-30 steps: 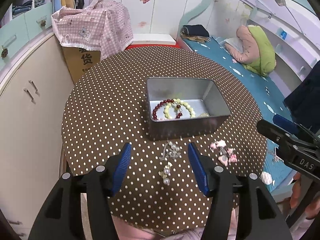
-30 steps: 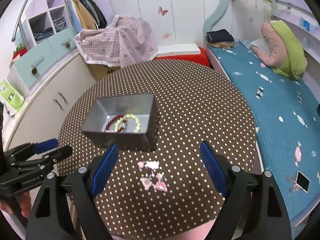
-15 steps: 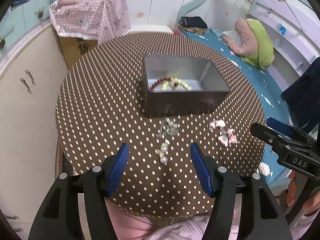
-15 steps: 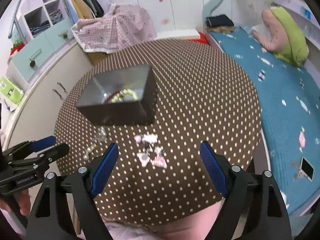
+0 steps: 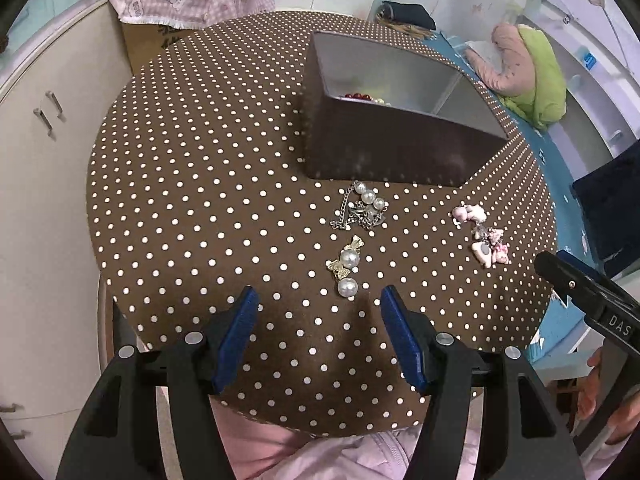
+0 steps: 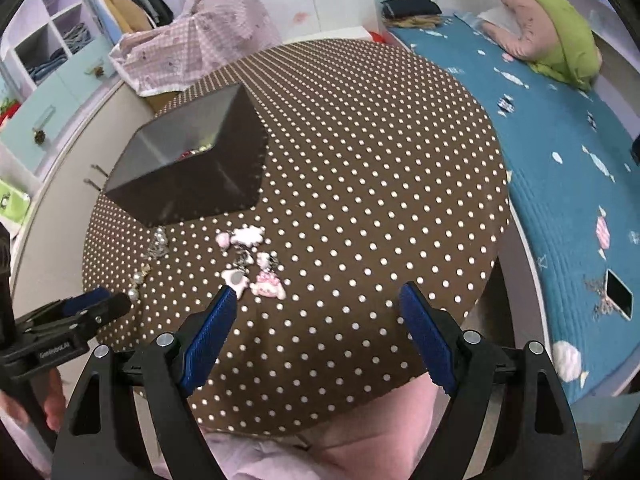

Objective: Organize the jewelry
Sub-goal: 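Grasp a pearl brooch with the left gripper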

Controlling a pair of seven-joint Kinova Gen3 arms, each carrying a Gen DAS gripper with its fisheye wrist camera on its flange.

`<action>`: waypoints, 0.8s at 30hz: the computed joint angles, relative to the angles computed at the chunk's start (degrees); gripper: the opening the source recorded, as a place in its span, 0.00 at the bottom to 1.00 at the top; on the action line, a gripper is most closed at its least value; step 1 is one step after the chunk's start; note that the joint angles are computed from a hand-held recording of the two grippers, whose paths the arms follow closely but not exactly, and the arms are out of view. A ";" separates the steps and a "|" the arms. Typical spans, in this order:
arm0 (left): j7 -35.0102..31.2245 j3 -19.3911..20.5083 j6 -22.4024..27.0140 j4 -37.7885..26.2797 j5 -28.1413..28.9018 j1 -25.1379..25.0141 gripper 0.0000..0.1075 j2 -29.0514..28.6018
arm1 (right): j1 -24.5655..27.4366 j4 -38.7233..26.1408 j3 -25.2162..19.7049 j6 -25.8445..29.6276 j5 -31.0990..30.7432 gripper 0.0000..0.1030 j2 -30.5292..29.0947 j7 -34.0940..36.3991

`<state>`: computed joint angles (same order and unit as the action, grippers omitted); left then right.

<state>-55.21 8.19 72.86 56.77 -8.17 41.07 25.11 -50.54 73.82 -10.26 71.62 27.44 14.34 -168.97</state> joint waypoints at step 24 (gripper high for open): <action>3.39 -3.48 5.14 -6.71 -7.92 5.55 0.09 4.47 | 0.23 -3.02 0.36 -5.49 -0.65 0.78 2.36 10.83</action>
